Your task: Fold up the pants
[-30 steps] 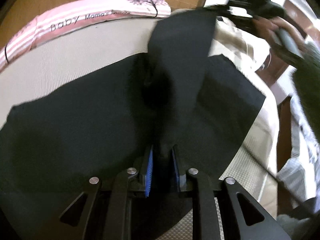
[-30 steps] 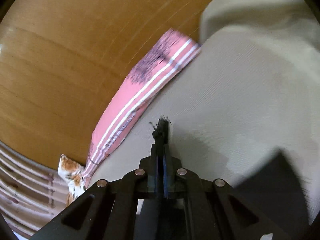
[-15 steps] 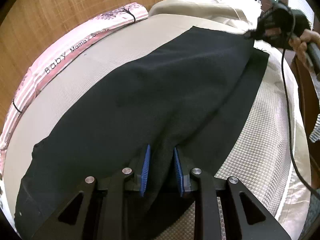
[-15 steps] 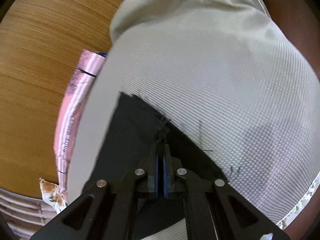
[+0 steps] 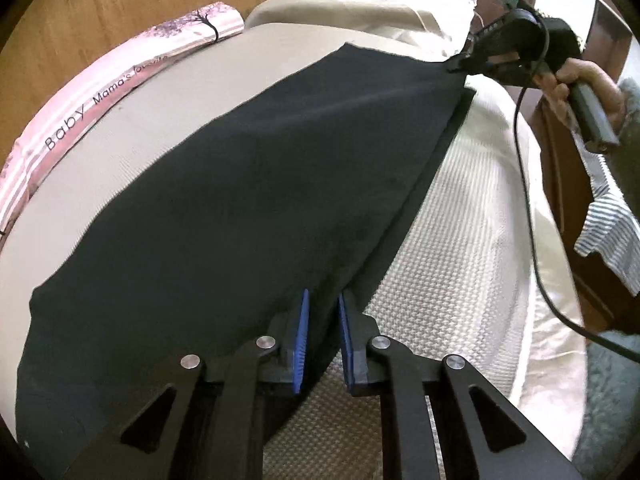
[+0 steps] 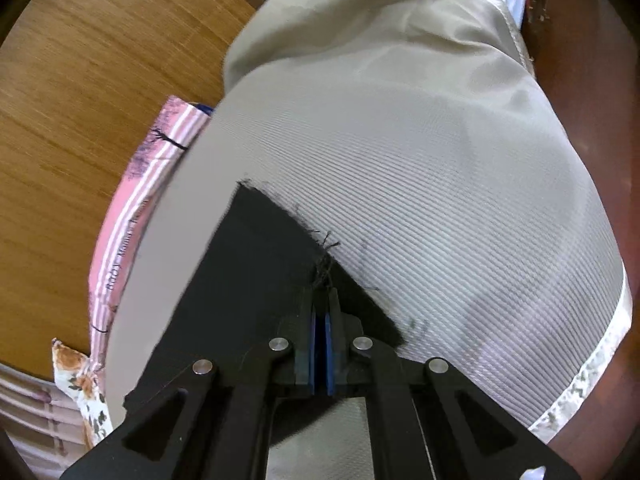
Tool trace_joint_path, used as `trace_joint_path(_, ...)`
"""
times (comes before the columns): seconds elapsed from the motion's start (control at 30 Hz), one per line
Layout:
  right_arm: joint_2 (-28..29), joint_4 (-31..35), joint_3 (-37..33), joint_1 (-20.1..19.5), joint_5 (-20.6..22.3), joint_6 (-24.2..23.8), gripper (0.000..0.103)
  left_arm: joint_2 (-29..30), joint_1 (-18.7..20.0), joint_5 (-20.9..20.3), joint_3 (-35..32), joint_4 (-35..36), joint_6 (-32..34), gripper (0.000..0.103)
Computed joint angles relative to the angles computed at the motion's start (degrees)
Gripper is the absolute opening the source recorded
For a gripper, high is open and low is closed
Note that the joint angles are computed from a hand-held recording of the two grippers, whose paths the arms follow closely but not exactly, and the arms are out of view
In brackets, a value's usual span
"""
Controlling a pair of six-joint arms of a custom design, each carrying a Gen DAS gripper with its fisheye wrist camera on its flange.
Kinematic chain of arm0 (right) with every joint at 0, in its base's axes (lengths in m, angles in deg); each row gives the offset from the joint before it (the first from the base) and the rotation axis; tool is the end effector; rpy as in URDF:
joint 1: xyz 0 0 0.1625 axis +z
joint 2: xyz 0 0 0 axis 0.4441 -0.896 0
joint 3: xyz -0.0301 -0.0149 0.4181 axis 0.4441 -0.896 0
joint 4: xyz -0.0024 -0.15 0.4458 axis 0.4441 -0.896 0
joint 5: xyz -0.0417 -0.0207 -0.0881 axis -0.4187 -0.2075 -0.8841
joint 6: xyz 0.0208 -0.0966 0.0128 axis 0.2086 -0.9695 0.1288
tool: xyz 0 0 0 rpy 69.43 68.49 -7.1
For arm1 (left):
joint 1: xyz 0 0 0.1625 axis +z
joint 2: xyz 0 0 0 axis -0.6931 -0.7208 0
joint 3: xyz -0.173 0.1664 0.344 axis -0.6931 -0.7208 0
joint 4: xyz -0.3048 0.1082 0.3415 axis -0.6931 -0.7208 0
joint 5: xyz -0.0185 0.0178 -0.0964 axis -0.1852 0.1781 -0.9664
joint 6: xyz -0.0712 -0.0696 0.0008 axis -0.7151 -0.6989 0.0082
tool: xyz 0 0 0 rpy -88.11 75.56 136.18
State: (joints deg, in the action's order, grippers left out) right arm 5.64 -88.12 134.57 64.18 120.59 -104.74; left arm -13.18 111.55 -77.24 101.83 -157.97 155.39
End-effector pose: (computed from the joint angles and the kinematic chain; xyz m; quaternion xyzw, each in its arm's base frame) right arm 0.0641 -0.3279 0.0697 -0.4184 -0.6826 0.5725 0.1768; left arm -0.0789 -0.6088 0.1597 0.6938 0.7071 0.0936 0.0993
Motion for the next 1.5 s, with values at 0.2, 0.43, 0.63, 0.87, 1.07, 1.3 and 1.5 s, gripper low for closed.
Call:
trace_joint_path(0.2, 3.09, -0.41, -0.49, -1.35, 1.59, 0.82, 0.002, 1.21, 0.6, -1.23, -2.72, 4.37, -3.13, 0.017)
trace_joint_path(0.43, 2.59, 3.5, -1.49, 0.16, 5.09, 4.17, 0.01, 0.61, 1.25, -5.86, -8.66, 10.44, -5.95, 0.052)
trace_joint_path(0.63, 2.67, 6.6, -3.02, 4.24, 12.91, 6.54, 0.038, 3.11, 3.45, -6.11, -13.74, 5.6, -9.59, 0.068)
trace_joint_path(0.87, 8.72, 11.14, -12.28, 8.62, 10.12, -1.11, 0.038, 6.12, 4.9, 1.02, -13.34, 5.87, -11.57, 0.067)
trace_joint_path(1.07, 17.93, 20.62, -25.39, 9.18, 2.13, -8.11, 0.038, 4.08, 5.9, 0.33, -11.67, 5.64, -10.98, 0.066)
trace_joint_path(1.3, 32.96, 39.68, -49.11, 8.99, -12.13, -18.08, 0.038, 3.36, 7.23, -2.18, -13.56, -1.18, -13.75, 0.066)
trace_joint_path(1.5, 50.53, 60.65, -77.24, 7.81, -24.17, -23.21, 0.038, 6.38, 8.91, 1.65, -16.86, -9.58, -16.91, 0.066)
